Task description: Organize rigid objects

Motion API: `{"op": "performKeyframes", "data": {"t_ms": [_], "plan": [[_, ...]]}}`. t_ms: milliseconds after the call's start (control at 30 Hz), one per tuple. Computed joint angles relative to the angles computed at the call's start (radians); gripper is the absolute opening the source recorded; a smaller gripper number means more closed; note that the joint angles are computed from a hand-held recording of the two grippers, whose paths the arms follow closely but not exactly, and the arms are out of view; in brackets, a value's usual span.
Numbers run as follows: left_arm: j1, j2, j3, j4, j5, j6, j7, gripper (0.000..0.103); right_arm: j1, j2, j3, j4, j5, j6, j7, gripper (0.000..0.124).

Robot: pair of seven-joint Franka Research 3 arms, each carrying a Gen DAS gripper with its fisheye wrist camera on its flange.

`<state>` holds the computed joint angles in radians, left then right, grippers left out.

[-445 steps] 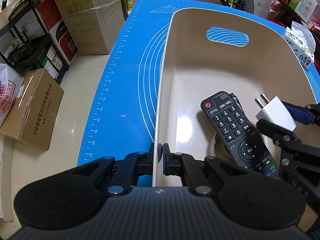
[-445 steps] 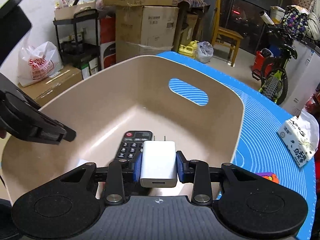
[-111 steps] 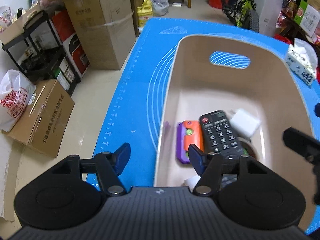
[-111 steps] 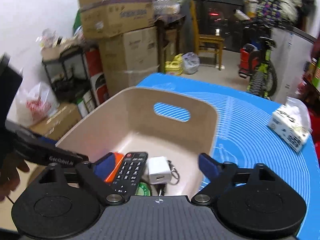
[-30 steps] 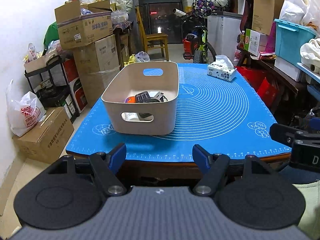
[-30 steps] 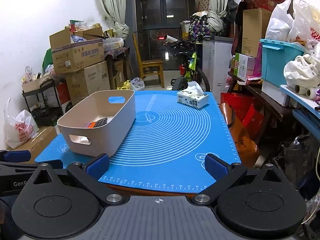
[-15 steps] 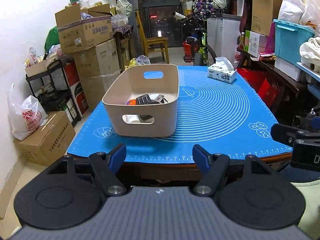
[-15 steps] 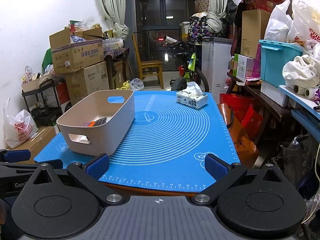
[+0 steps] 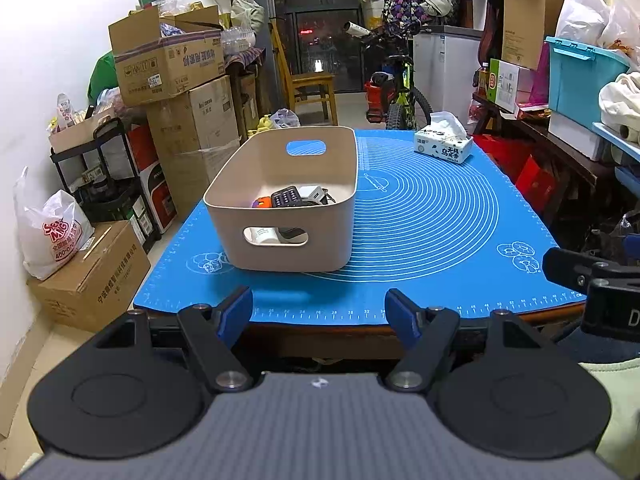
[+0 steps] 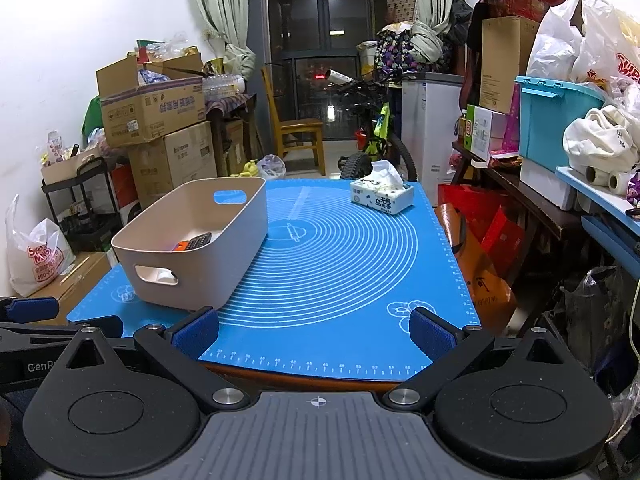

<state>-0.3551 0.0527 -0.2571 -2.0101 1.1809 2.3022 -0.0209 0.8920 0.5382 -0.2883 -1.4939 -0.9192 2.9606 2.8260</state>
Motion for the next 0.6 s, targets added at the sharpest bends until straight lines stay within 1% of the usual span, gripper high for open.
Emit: {"op": "performKeyframes", "data": {"t_ms": [600], "plan": [[-0.002, 0.0, 0.0, -0.001, 0.001, -0.001, -0.002, 0.074, 0.002, 0.0, -0.008, -0.006, -0.002, 0.004, 0.009, 0.101]]}}
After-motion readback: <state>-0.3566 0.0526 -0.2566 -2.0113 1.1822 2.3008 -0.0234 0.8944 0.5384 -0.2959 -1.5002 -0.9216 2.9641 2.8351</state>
